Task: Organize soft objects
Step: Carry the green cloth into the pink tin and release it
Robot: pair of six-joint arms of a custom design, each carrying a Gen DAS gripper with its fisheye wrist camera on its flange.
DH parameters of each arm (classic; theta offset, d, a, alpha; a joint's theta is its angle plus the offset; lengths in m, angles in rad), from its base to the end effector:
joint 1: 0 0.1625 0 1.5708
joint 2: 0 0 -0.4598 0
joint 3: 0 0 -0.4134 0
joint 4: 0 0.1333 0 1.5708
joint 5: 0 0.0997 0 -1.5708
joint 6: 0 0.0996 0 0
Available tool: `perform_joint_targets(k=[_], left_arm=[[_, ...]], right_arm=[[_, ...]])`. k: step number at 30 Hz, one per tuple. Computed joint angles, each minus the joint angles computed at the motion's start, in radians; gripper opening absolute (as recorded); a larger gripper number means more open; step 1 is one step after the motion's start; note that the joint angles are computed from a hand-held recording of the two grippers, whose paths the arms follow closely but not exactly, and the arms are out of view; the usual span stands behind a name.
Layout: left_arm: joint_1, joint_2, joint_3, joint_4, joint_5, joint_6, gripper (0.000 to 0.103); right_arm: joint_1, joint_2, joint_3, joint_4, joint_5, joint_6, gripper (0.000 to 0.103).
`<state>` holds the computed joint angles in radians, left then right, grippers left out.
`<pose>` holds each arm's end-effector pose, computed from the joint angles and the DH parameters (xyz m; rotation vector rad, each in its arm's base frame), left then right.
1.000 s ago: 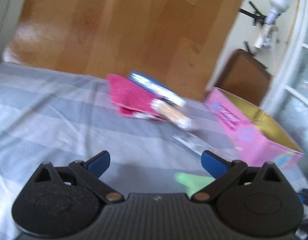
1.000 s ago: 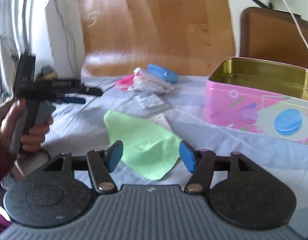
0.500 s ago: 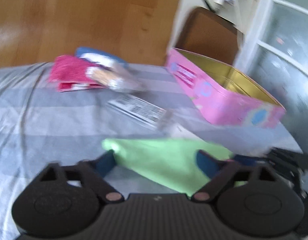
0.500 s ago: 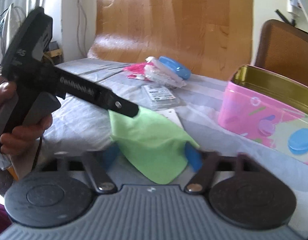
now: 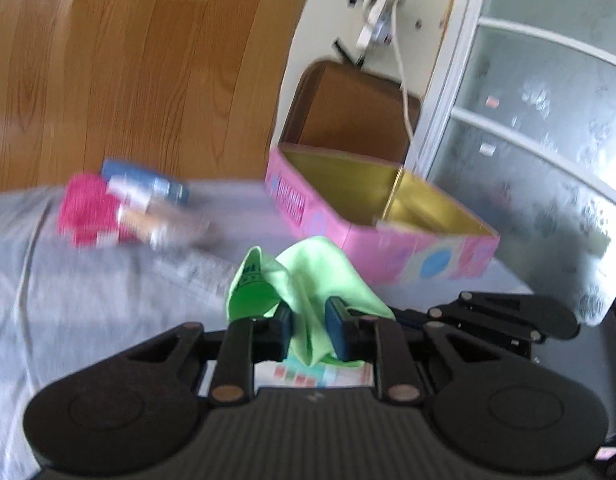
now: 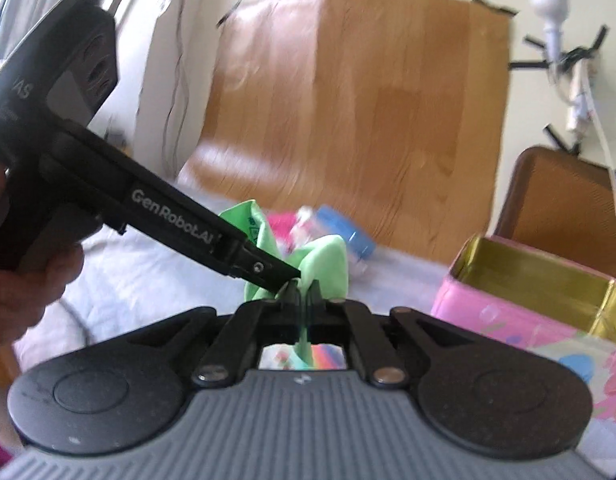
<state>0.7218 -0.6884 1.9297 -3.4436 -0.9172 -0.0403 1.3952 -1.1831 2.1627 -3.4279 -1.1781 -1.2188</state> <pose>-0.3343 -0.5525 0.0585 0.7547 2.4919 -1.1405 0.0747 -0.5604 0.2628 1.4924 -2.1142 1.2560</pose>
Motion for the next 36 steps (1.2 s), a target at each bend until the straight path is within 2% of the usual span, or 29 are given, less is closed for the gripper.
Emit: perform_joint_targets(k=[4,8,13,19,20,21,22,24,25,26,27,29,32,36], left_arm=[[-0.019,0.048,-0.101,-0.014,0.016,0.106,0.016],[-0.003,0.135,-0.274,0.05,-0.044,0.187,0.016],[0.028,0.271,-0.51,0.16,-0.122,0.256,0.018],[0.06,0.404,-0.745,0.336,-0.146,0.236,0.024],[0.062,0.421,-0.774,0.356,-0.137,0.235,0.029],[0.063,0.437,-0.798,0.372,-0.119,0.236,0.044],[0.063,0.451,-0.821,0.393,-0.099,0.234,0.053],[0.06,0.48,-0.87,0.447,-0.018,0.203,0.085],[0.059,0.488,-0.881,0.46,0.022,0.185,0.09],[0.061,0.489,-0.881,0.463,0.037,0.168,0.096],[0.065,0.479,-0.866,0.465,0.036,0.145,0.1],[0.075,0.444,-0.813,0.452,0.002,0.113,0.103],[0.076,0.401,-0.735,0.405,-0.019,0.108,0.103],[0.066,0.316,-0.571,0.252,-0.07,0.121,0.103]], right_arm=[[0.0,0.032,-0.036,-0.137,0.033,0.052,0.006],[-0.016,0.054,-0.113,-0.209,0.016,0.144,0.006],[-0.031,0.083,-0.225,-0.233,-0.068,0.244,0.006],[-0.034,0.137,-0.345,-0.194,-0.196,0.323,0.006],[-0.032,0.147,-0.366,-0.179,-0.222,0.334,0.008],[-0.03,0.152,-0.375,-0.17,-0.241,0.341,0.01],[-0.027,0.161,-0.39,-0.157,-0.27,0.35,0.01],[-0.023,0.171,-0.4,-0.157,-0.328,0.379,0.022],[-0.025,0.168,-0.395,-0.155,-0.336,0.406,0.027],[-0.028,0.162,-0.39,-0.151,-0.337,0.434,0.04],[-0.033,0.156,-0.383,-0.153,-0.333,0.458,0.053],[-0.046,0.14,-0.355,-0.178,-0.298,0.484,0.065],[-0.052,0.113,-0.291,-0.223,-0.263,0.48,0.067],[-0.067,0.087,-0.19,-0.336,-0.175,0.446,0.073]])
